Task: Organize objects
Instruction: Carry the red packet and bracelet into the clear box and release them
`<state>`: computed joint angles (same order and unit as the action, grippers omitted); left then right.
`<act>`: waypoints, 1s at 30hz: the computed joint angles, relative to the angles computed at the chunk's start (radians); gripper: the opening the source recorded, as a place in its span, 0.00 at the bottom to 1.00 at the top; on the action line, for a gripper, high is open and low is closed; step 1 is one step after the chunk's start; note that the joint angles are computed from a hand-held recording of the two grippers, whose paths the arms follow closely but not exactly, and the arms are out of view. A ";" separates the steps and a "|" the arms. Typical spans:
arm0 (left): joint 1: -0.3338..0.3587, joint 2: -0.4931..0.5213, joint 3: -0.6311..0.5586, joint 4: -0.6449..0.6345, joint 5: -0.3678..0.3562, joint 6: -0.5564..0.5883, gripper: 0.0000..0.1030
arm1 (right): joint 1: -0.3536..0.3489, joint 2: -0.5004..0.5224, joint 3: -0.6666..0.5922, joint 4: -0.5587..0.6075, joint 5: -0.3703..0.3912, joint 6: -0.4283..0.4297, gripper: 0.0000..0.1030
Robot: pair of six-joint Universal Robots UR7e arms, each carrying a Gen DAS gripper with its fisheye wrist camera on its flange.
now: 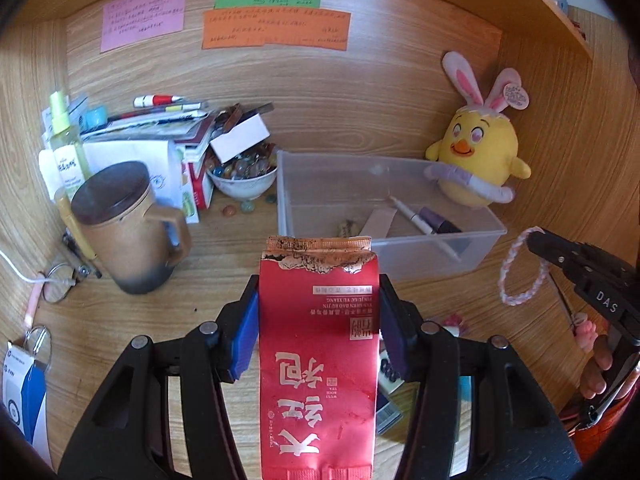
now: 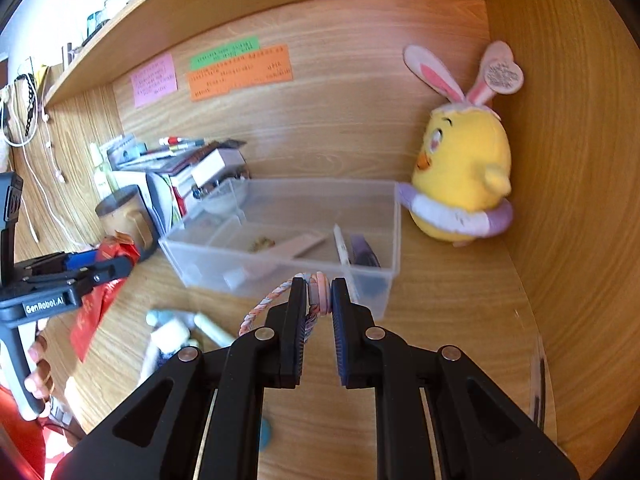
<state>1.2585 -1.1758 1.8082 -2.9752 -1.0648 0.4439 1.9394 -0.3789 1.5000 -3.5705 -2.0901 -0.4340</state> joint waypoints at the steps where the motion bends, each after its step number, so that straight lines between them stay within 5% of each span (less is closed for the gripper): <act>1: -0.003 0.005 -0.007 0.001 -0.003 0.001 0.52 | 0.000 0.003 -0.009 0.004 0.005 -0.001 0.11; 17: -0.033 0.108 -0.141 -0.007 0.015 0.046 0.52 | 0.002 0.062 -0.201 0.103 0.061 -0.036 0.11; 30: -0.031 0.226 -0.343 0.167 -0.008 0.007 0.52 | -0.013 0.138 -0.390 0.242 0.056 -0.012 0.11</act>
